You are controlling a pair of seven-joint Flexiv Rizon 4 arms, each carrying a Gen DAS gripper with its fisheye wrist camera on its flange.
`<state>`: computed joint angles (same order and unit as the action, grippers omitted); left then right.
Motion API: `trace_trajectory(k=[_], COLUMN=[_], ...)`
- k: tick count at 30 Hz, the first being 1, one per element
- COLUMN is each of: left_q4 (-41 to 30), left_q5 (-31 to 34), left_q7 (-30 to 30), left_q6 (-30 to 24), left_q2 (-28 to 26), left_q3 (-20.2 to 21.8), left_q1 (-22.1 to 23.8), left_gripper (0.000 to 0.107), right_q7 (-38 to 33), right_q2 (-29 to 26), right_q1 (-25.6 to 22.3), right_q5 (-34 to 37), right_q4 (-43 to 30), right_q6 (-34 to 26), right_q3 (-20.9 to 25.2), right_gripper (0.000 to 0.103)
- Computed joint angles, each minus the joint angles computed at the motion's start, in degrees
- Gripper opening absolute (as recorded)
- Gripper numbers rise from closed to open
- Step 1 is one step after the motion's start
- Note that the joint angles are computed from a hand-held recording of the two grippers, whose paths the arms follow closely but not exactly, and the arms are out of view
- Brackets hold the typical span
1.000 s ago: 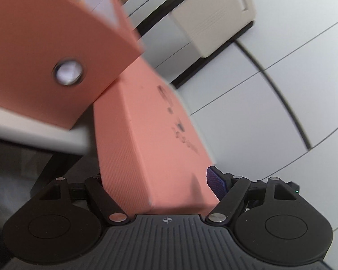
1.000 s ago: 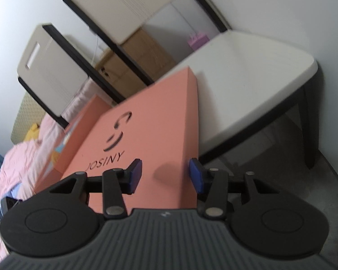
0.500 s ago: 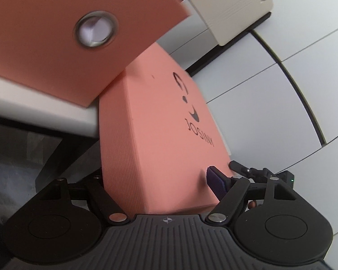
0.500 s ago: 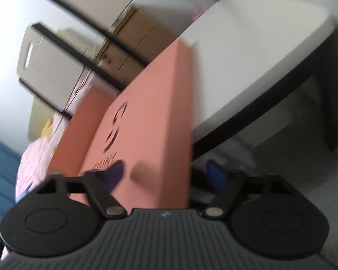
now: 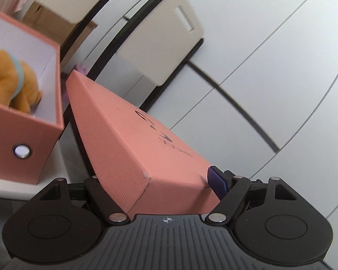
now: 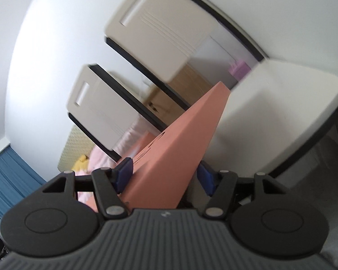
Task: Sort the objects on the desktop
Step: 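Lift the JOSINY lid with both grippers and carry it over the open box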
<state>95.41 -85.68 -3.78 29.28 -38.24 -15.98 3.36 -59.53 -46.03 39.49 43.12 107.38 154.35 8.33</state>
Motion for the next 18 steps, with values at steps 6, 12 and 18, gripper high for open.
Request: trace_trajectory(k=[6, 12, 18], left_q4=[-0.01, -5.28, -12.19], left_q5=[-4.14, -8.62, -11.65], left_q7=[0.85, -0.55, -1.79], left_q6=[0.61, 6.91, 14.67], left_q2=[1.64, 0.26, -4.00], left_q3=[0.48, 0.62, -0.07], left_q1=[0.72, 1.05, 2.19], left_gripper=[0.080, 0.080, 0.079], right_q7=[-11.11, -18.23, -18.06], right_q2=[3.89, 1.40, -6.86], right_q1=[3.22, 2.62, 1.36], right_q5=[5.84, 4.78, 0.27], right_q4=[-4.87, -17.00, -33.08], right_q6=[-3.12, -10.42, -20.80], right_q3=[-1.50, -2.81, -5.31], right_gripper=[0.063, 0.063, 0.063])
